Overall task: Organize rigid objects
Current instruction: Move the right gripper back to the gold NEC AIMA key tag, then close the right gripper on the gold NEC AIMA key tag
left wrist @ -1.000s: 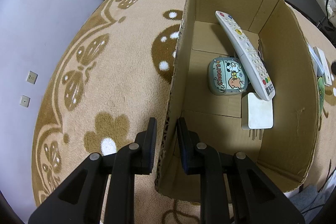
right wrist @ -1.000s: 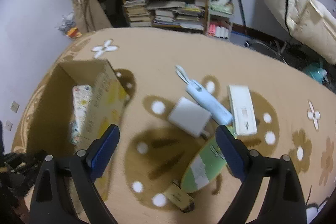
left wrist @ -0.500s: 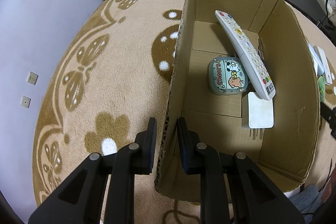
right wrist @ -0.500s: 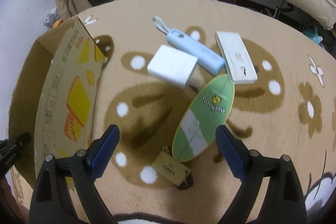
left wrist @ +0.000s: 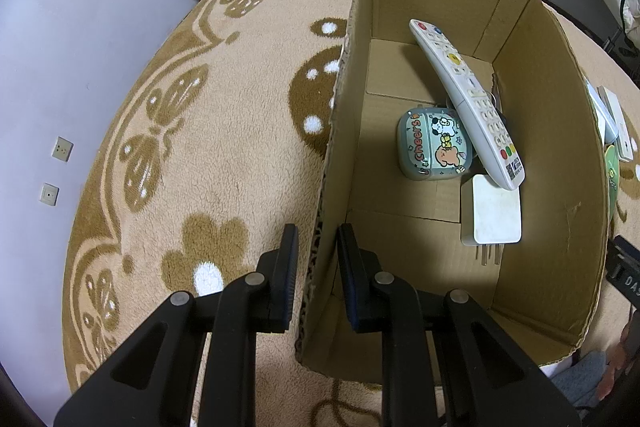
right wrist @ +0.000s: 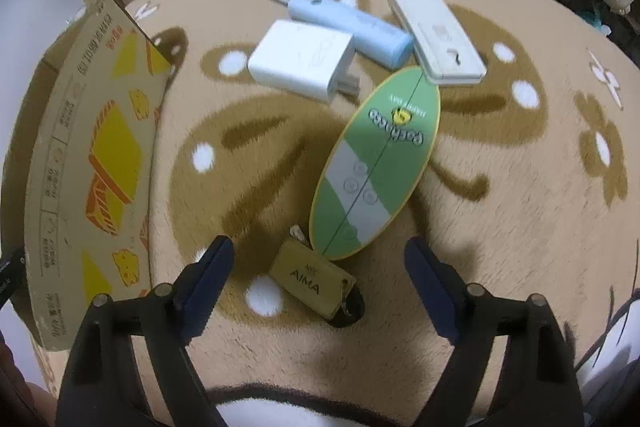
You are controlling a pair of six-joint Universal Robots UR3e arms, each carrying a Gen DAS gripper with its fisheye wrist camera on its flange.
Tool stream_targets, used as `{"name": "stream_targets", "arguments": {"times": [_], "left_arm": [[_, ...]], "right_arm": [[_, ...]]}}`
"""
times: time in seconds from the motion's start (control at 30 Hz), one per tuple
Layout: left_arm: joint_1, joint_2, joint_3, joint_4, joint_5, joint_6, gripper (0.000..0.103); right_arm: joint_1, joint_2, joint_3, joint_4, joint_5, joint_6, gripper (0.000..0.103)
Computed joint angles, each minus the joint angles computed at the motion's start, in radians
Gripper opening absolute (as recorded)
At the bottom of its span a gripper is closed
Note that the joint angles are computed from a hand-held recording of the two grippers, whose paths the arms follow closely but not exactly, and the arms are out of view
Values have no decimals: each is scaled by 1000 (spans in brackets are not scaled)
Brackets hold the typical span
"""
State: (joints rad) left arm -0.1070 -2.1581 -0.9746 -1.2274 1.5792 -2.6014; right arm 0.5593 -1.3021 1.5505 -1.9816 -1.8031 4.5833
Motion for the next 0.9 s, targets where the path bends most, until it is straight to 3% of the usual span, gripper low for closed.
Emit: {"name": "stream_targets", "arguments": {"times": [0.13, 0.77, 0.9], "left_arm": [[-1, 1, -1, 1, 1, 0, 20], [0, 3, -6, 6, 5, 5, 20], [0, 2, -3, 3, 4, 2, 20]], "right_arm": [[-16, -1, 56, -62, 48, -9, 75], [33, 159, -101, 33, 17, -14, 74], [34, 201, -166, 86, 10, -27, 70]]}}
